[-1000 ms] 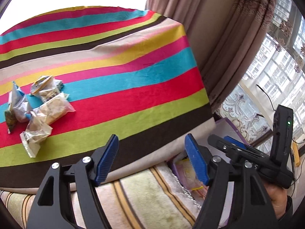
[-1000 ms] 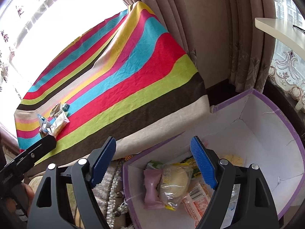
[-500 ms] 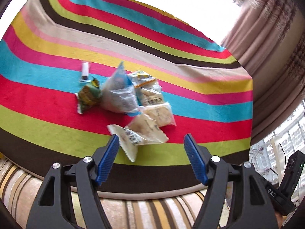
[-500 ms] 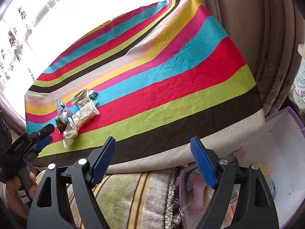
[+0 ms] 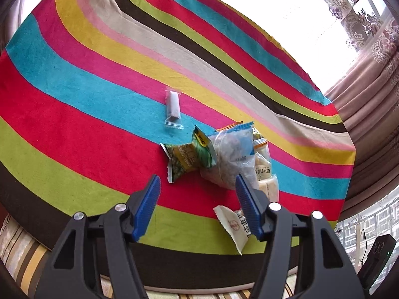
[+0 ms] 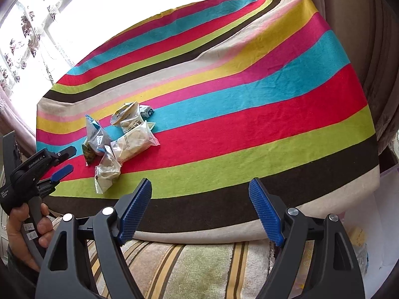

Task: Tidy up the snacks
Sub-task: 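Move both tools back over the remaining snacks on the table, then grasp the green peas packet with the left tool while the right tool grasps another clear biscuit bag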

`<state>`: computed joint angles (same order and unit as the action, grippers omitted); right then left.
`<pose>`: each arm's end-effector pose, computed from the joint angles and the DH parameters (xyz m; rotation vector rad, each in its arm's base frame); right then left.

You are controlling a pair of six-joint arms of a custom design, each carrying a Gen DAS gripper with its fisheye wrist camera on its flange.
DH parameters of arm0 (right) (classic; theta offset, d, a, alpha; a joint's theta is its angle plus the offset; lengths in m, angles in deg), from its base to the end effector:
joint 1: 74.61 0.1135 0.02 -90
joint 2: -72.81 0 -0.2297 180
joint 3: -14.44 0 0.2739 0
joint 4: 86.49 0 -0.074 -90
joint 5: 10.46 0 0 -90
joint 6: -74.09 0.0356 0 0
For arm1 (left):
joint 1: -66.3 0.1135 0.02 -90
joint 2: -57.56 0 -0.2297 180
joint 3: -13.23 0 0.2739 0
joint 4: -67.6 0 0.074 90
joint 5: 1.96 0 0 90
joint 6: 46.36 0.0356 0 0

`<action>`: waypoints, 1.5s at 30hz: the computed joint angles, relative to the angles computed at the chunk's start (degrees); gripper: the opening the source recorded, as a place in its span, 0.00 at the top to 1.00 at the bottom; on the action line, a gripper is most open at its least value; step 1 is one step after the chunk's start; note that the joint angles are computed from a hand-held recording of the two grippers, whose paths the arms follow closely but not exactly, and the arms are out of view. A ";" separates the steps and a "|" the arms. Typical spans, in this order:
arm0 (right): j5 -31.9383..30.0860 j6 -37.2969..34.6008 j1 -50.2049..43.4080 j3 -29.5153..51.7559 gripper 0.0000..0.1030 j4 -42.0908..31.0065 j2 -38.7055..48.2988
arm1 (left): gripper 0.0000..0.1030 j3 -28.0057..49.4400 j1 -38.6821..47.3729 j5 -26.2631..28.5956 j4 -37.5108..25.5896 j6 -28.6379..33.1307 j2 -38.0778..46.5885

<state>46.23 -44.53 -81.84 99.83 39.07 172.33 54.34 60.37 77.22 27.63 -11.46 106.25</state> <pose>0.3611 -0.0261 0.1766 -0.6162 2.4836 0.5784 0.2130 -0.0154 0.1695 -1.0778 2.1438 -0.2772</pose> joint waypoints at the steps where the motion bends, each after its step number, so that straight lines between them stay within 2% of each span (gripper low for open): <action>1: 0.25 0.19 0.52 -0.05 0.23 0.19 -0.01 | 0.40 0.10 1.09 1.09 1.17 0.36 1.13; 11: 3.01 2.76 5.64 -0.76 0.21 2.87 0.51 | 0.41 2.20 9.61 8.77 9.01 4.24 11.27; 13: 3.57 3.38 6.63 -0.59 0.20 3.35 0.94 | 0.41 3.63 9.71 8.64 8.66 5.18 14.52; 16: 4.34 4.19 7.94 -0.54 0.19 4.27 1.28 | 0.48 4.95 7.75 5.43 6.39 6.89 15.45; 18: 4.80 4.71 8.96 -0.40 0.18 4.82 1.54 | 0.56 5.77 6.88 4.03 5.14 8.02 16.25; 20: 5.39 5.15 10.36 -0.35 0.16 5.50 1.72 | 0.58 6.32 6.12 2.89 4.34 9.15 16.77; 27: 6.34 7.23 15.66 0.13 0.14 8.38 2.71 | 0.63 3.69 5.27 2.01 6.48 8.66 14.37; 32: 7.63 9.42 18.89 2.87 0.14 9.99 5.54 | 0.63 1.64 5.11 1.87 7.05 7.09 11.92; 36: 11.56 11.02 21.60 5.99 0.14 12.41 8.85 | 0.63 0.51 5.12 1.61 7.21 6.73 10.23; 39: 13.59 9.16 23.14 8.18 0.14 11.46 11.36 | 0.63 -0.38 5.73 2.34 7.56 6.64 9.23; 45: 14.79 4.49 25.81 3.30 0.14 12.45 8.26 | 0.63 -1.71 6.79 3.56 8.39 7.11 8.22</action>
<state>61.03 -40.04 -56.03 103.13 51.51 180.59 52.63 67.16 80.77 36.03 -4.35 114.46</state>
